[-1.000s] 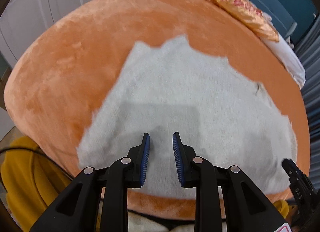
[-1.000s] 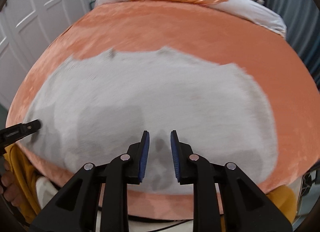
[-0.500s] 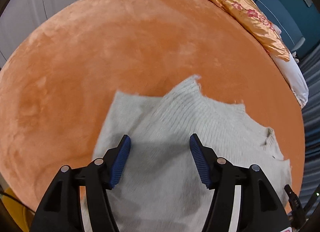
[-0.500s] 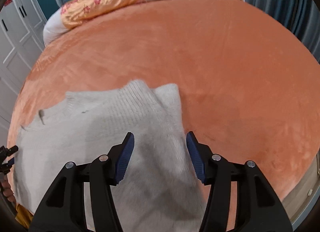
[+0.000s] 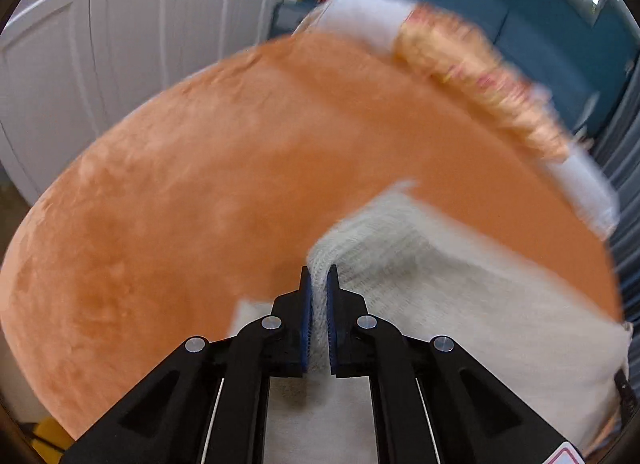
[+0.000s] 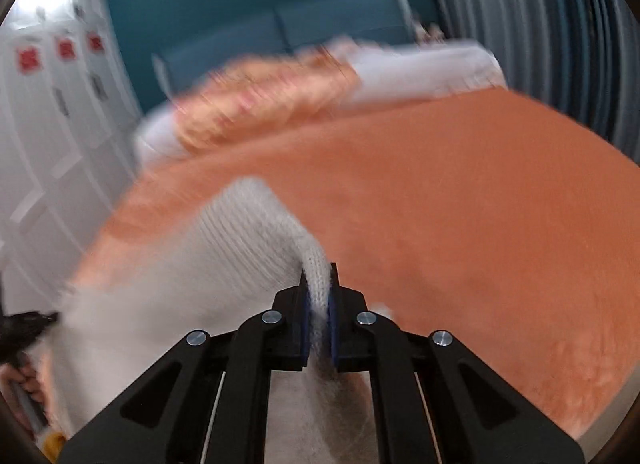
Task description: Fold small clothes
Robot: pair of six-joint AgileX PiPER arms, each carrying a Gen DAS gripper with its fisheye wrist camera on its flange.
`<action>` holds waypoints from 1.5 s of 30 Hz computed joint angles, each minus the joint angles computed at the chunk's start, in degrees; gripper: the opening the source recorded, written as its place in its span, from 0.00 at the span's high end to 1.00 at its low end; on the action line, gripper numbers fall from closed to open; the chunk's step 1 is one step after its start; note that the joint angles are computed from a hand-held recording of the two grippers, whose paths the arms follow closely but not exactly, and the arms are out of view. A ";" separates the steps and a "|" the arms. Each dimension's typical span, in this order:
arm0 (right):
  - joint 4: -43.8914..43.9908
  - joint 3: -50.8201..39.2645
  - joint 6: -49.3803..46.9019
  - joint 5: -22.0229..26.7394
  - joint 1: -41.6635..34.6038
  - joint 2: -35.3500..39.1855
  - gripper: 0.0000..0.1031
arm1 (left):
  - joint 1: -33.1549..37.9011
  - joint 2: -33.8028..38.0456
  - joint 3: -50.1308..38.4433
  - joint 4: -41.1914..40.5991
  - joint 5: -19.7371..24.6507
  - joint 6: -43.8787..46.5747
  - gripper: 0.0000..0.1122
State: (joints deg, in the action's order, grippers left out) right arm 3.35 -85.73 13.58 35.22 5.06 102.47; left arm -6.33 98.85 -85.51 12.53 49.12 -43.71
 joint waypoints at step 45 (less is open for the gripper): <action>-9.93 18.95 13.40 3.67 39.02 -11.54 0.79 | -2.99 -32.18 26.25 -16.30 -2.81 3.08 0.92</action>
